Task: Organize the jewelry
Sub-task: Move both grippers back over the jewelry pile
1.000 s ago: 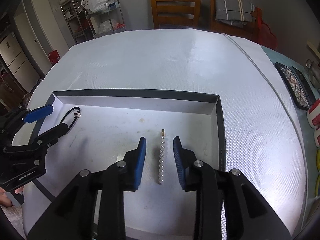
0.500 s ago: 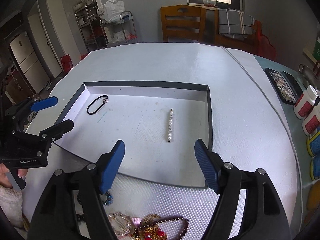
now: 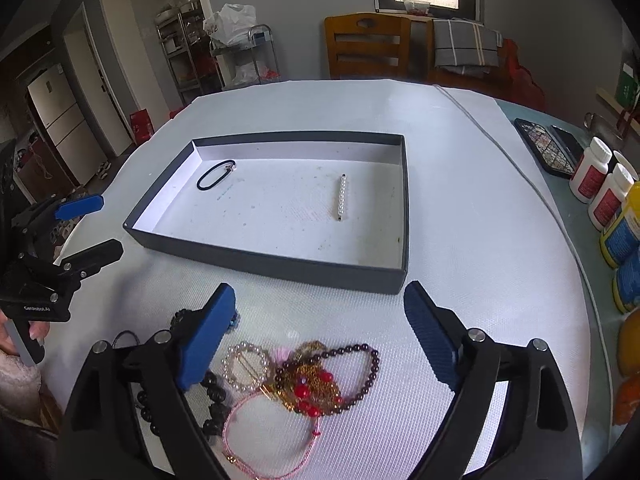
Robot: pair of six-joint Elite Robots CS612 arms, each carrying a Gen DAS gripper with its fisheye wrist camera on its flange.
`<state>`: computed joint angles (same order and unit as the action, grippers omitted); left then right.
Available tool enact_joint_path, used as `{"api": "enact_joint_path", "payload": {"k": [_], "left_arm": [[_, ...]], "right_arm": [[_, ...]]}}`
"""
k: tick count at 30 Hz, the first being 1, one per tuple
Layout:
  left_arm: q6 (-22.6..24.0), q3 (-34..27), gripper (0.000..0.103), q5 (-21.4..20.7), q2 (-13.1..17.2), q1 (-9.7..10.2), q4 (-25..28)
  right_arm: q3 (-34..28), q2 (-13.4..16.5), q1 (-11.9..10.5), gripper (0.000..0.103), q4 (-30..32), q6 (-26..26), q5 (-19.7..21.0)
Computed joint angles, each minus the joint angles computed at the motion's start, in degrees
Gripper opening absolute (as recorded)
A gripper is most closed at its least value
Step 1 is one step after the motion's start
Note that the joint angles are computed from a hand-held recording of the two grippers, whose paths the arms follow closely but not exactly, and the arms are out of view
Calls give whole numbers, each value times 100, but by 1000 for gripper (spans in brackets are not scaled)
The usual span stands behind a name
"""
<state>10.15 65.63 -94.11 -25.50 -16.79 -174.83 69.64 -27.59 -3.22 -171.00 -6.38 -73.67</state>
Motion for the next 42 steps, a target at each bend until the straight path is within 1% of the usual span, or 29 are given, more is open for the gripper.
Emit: {"api": "enact_joint_path", "payload": {"k": [3,8,11,19,23,24,26,27,28,29,30,31,32,34,37,41,42], "left_arm": [[-26,191,95,13,-65,10,-90],[-29,437,95,-64,-146,35,-178],[46,562,95,-44,-173,30,-243],[205,812,95,-67,-228,11,-178],[319,928,95,-243,-270,13,-164],[366,954,95,-264,-277,8,-173],[417,977,95,-229,-280,-5,-187],[421,978,95,-198,-279,-12,-189],[410,968,95,-198,-276,-12,-180],[392,969,95,-217,-276,-10,-186],[377,959,95,-248,-273,-2,-185],[370,957,95,-283,-272,1,-196],[377,954,95,-303,-272,2,-202],[409,951,95,-299,-269,-2,-201],[428,932,95,-277,-263,-7,-154],[442,920,95,-304,-259,-11,-153],[452,927,95,-310,-261,-11,-159]], "right_arm": [[223,-84,-17,91,-125,-88,1],[509,-181,0,92,-347,-254,-229],[627,-216,-7,92,-321,-348,-196],[806,-232,-2,92,-202,-546,-116],[844,-232,-16,92,-195,-582,-19],[844,-225,-17,90,-218,-595,-3],[836,-213,-9,80,-278,-623,-24],[824,-206,-5,71,-286,-629,-32],[807,-198,-5,65,-288,-624,-32],[795,-195,-7,61,-282,-619,-26],[778,-192,-9,51,-250,-627,-16],[761,-191,-5,44,-208,-659,-9],[747,-187,0,42,-186,-691,-20],[729,-184,15,31,-139,-772,-53],[687,-164,37,25,-83,-830,-103],[633,-132,68,20,17,-942,-244],[626,-127,74,14,14,-969,-281]]}}
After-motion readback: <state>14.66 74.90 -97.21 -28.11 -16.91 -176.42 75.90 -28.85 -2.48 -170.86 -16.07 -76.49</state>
